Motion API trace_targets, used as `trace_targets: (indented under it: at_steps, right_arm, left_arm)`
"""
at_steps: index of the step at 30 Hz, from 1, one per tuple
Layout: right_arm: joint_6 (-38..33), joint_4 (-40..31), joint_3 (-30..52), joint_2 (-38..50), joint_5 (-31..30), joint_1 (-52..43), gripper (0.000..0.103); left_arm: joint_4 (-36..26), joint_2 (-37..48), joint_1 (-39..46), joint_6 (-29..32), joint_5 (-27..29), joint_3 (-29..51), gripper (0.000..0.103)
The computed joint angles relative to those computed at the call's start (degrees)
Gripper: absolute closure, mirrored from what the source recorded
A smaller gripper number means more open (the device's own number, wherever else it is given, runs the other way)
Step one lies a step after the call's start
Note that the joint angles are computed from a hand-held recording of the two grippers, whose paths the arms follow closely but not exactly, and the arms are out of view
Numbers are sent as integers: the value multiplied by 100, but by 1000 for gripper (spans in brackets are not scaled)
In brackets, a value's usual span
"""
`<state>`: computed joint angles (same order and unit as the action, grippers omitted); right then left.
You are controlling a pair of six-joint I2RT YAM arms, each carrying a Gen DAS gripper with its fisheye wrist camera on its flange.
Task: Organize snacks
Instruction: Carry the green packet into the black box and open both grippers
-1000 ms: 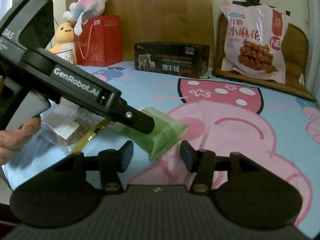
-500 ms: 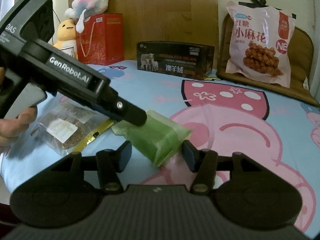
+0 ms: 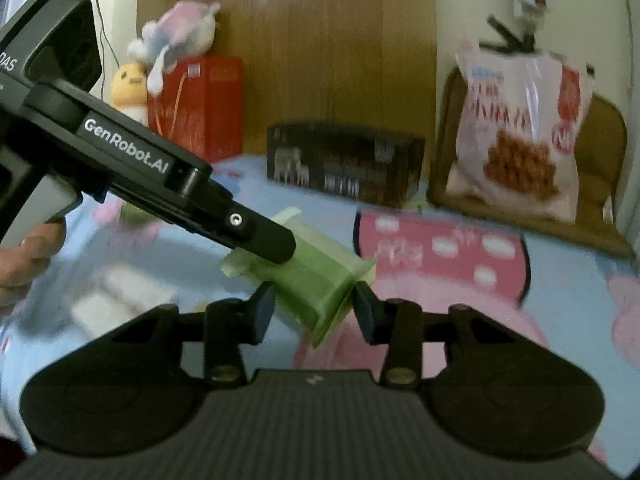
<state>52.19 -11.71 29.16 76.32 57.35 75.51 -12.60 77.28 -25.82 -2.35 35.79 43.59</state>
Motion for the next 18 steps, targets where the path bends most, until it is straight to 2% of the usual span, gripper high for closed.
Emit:
trace_targets:
  at_steps: [5,7,9,11,15,18]
  right_arm:
    - [-2564,2197,-259,-310,-566,-1302,57]
    - [-3384,2992,-186,-151,-1115,-1986,57]
    - [-3847,3428,72,141,-1748,-2639,57]
    - [-4129,3728,416,542,-2372,-3225,57]
    - [-4149,3942,1246,1493,-3467,-4108,57]
    - [-4105,3900,1939,2283,-3722,-4405,55]
  left_arm:
    - [9,557,300,-35,43,1031,70]
    - [72,915,355,-78,-70,1537,70]
    - [110,1386,402,-126,-251,2140,70]
    - [115,1832,446,-208,-416,2672,70]
    - [69,2817,494,-348,-897,3741,69]
    - [-9,3452,435,-302,-1399,4349,68]
